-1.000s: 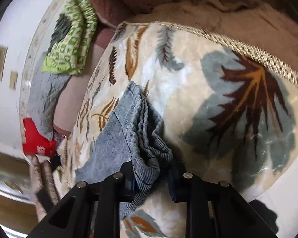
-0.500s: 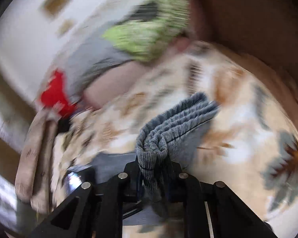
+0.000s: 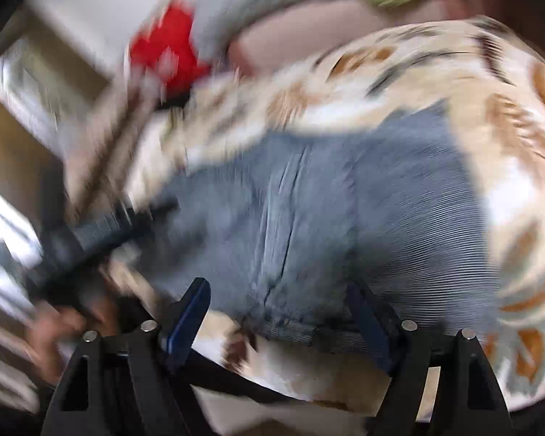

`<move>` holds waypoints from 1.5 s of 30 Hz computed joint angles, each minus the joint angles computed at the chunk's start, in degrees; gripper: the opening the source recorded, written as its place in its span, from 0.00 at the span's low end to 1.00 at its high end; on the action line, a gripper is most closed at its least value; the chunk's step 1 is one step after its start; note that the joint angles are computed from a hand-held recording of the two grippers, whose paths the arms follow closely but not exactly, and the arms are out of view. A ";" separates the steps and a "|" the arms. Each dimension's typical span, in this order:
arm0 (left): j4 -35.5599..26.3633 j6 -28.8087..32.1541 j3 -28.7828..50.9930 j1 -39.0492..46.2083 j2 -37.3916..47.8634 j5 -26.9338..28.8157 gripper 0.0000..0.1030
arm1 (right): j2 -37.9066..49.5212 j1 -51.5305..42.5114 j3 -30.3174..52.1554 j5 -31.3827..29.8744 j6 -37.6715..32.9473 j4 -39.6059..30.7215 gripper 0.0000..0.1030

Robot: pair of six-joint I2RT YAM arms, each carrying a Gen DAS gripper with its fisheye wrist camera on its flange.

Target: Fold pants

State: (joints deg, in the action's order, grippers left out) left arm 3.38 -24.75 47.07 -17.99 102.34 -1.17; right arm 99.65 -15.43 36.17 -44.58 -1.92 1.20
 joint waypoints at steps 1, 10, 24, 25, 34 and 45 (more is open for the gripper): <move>0.49 0.54 0.67 -1.15 0.32 0.71 0.84 | -0.26 -4.52 0.45 -3.72 0.87 -0.66 0.83; -9.69 8.86 17.66 -16.44 21.52 -8.35 0.90 | 25.60 -14.51 24.46 -14.05 -2.03 -26.58 0.77; -3.14 4.74 3.15 -10.03 9.39 -4.78 0.90 | 32.07 -1.21 55.15 12.63 -3.05 -34.12 0.72; -3.34 4.07 2.00 -9.92 8.15 -4.51 0.90 | 35.15 -0.11 58.87 13.62 -4.68 -36.97 0.64; 0.21 2.84 -1.05 -6.49 5.95 -2.78 0.90 | 35.84 -1.18 53.15 19.33 -0.57 -27.58 0.16; 1.08 3.02 -0.34 -7.91 4.32 -3.45 0.90 | 17.40 -13.49 30.21 -10.51 -0.67 -23.36 0.78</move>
